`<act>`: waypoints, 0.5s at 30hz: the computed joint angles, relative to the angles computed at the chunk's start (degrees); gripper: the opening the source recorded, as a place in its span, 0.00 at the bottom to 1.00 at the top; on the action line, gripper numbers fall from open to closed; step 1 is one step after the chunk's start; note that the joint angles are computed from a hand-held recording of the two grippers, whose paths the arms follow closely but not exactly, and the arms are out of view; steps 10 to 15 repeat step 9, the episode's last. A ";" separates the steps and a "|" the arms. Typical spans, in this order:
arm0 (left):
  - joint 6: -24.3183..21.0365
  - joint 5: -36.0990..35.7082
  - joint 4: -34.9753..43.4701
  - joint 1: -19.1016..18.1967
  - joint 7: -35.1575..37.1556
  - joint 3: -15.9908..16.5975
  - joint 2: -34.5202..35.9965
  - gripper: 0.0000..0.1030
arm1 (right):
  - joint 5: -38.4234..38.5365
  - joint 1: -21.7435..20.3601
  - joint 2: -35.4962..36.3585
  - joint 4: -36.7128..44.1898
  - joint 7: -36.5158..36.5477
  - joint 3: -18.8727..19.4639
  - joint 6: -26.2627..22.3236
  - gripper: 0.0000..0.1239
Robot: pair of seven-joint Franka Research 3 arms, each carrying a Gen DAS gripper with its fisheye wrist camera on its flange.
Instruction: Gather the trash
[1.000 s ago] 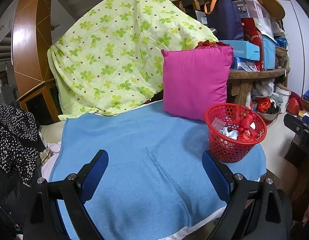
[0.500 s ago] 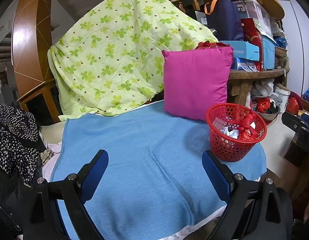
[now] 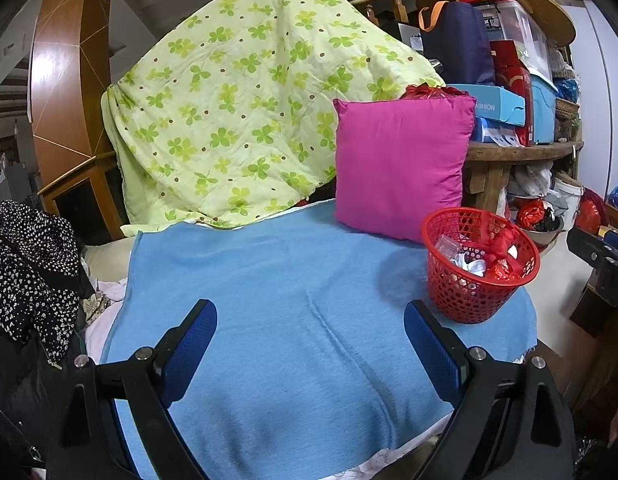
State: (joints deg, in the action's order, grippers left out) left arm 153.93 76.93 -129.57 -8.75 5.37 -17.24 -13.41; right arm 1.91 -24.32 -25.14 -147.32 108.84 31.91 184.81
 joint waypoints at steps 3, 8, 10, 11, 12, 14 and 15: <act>0.64 0.97 -0.05 0.16 -0.32 0.10 -0.02 0.92 | -0.25 -0.46 0.05 0.16 0.40 0.61 -0.50 0.59; 2.00 2.88 0.38 0.30 -1.96 0.21 0.50 0.92 | -1.19 -1.50 0.50 0.29 1.11 1.41 -0.65 0.59; 1.92 2.76 0.57 0.24 -1.80 0.26 0.80 0.92 | -1.42 -1.85 0.65 0.37 1.29 1.68 -0.73 0.59; 1.92 2.76 0.57 0.24 -1.80 0.26 0.80 0.92 | -1.42 -1.85 0.65 0.37 1.29 1.68 -0.73 0.59; 1.92 2.76 0.57 0.24 -1.80 0.26 0.80 0.92 | -1.42 -1.85 0.65 0.37 1.29 1.68 -0.73 0.59; 1.92 2.76 0.57 0.24 -1.80 0.26 0.80 0.92 | -1.42 -1.85 0.65 0.37 1.29 1.68 -0.73 0.59; 1.92 2.76 0.57 0.24 -1.80 0.26 0.80 0.92 | -1.42 -1.85 0.65 0.37 1.29 1.68 -0.73 0.59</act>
